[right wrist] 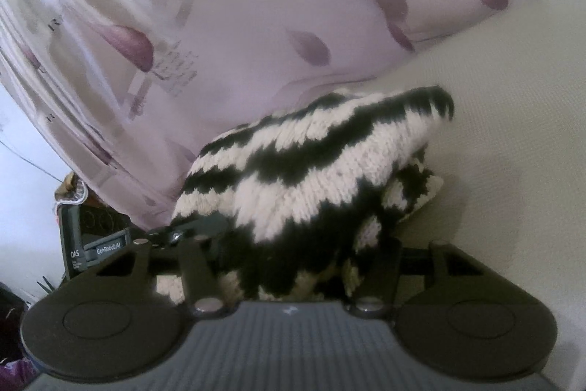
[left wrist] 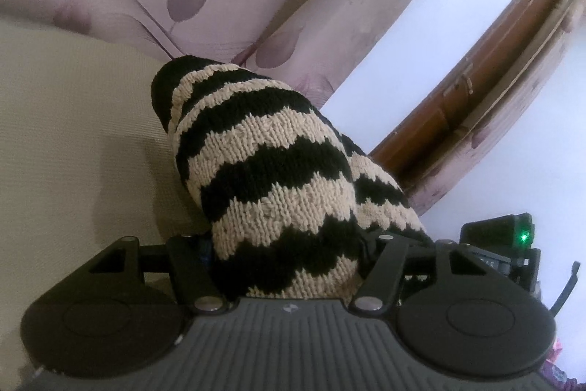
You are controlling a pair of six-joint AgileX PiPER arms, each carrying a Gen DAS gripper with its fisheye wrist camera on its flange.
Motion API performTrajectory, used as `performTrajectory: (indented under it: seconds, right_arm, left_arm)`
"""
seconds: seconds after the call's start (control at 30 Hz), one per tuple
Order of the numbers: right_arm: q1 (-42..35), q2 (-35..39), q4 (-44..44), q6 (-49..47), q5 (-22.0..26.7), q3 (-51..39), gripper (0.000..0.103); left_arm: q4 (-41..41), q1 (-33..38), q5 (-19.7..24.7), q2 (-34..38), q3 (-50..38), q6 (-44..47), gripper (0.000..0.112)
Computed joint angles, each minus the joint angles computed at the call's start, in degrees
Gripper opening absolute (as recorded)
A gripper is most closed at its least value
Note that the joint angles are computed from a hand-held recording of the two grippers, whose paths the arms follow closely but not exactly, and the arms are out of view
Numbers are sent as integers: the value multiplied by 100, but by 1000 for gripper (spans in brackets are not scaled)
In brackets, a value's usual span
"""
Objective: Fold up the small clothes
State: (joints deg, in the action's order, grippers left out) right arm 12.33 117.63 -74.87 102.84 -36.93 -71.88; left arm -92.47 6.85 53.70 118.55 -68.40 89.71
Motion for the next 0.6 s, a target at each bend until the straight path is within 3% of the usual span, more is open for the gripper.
performTrajectory:
  seconds: [0.6]
  right_arm:
    - [1775, -1093, 2357, -1290, 378, 1402, 56]
  left_arm:
    - [841, 1844, 271, -2680, 2779, 863, 64]
